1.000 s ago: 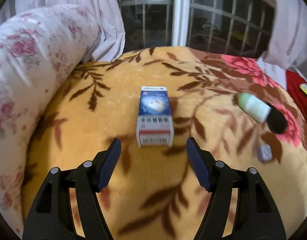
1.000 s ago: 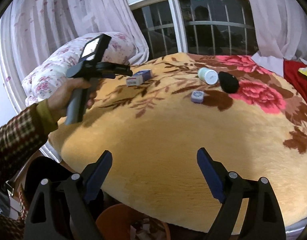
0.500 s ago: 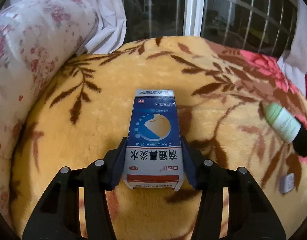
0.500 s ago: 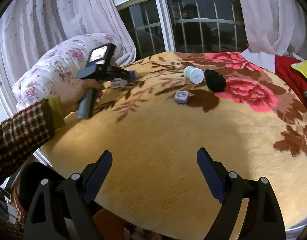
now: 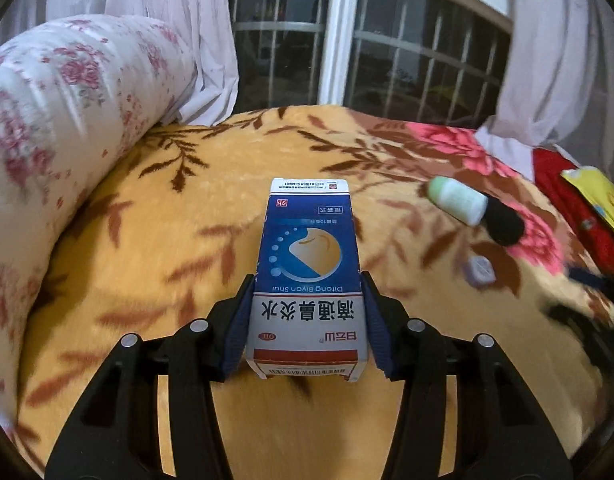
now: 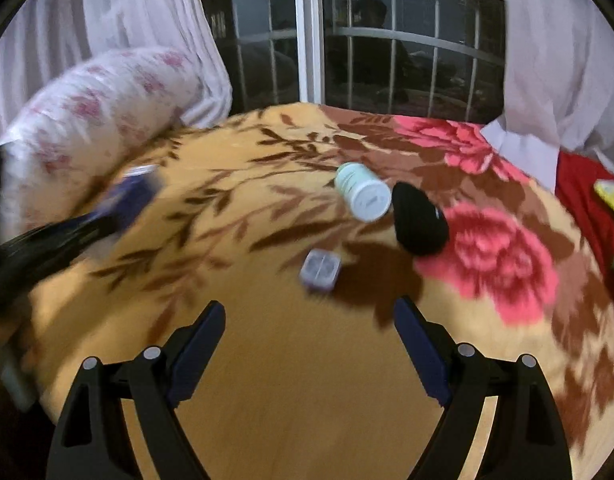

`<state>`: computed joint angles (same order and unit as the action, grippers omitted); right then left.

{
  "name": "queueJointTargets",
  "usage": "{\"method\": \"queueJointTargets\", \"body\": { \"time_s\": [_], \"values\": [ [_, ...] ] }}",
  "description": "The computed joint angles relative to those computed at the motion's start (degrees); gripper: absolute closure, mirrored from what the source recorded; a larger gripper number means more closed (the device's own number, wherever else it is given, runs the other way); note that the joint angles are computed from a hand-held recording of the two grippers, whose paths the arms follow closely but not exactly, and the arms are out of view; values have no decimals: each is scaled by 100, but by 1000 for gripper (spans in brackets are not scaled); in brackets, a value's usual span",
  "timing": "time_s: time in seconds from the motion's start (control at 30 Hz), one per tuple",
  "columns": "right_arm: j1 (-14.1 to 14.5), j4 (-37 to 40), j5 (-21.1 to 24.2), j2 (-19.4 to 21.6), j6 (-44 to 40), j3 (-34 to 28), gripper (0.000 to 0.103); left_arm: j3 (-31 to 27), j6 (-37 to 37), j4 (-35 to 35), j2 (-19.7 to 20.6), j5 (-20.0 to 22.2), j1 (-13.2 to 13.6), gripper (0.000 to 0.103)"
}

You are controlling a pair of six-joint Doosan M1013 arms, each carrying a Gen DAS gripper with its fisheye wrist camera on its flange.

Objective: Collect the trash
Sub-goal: 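Grasp the blue-white medicine box with the left tool while the right tool approaches the white cube, then drop the medicine box with the left tool while the right tool drops the white cube into the bin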

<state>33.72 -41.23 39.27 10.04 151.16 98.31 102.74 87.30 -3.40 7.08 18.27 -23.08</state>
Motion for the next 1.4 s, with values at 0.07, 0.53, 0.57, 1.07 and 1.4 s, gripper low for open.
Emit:
{"method": "queueJointTargets", "body": {
  "time_s": [0.07, 0.53, 0.57, 1.07, 1.4],
  "values": [
    [-119, 336, 170, 221, -385, -263, 18, 178, 343, -311, -136, -51, -2, 53],
    [-505, 1746, 1066, 1032, -1315, -1109, 68, 737, 1542, -1505, -537, -85, 63, 53],
    [-467, 1608, 1111, 1017, -1256, -1106, 68, 757, 1595, -1562, -548, -78, 64, 53],
    [259, 1054, 81, 9, -654, -186, 68, 1249, 2573, -2154, -1187, 338, -64, 53],
    [1228, 1523, -122, -599, -706, 640, 68, 1759, 3176, -2158, -1760, 1647, -39, 53]
  ]
}}
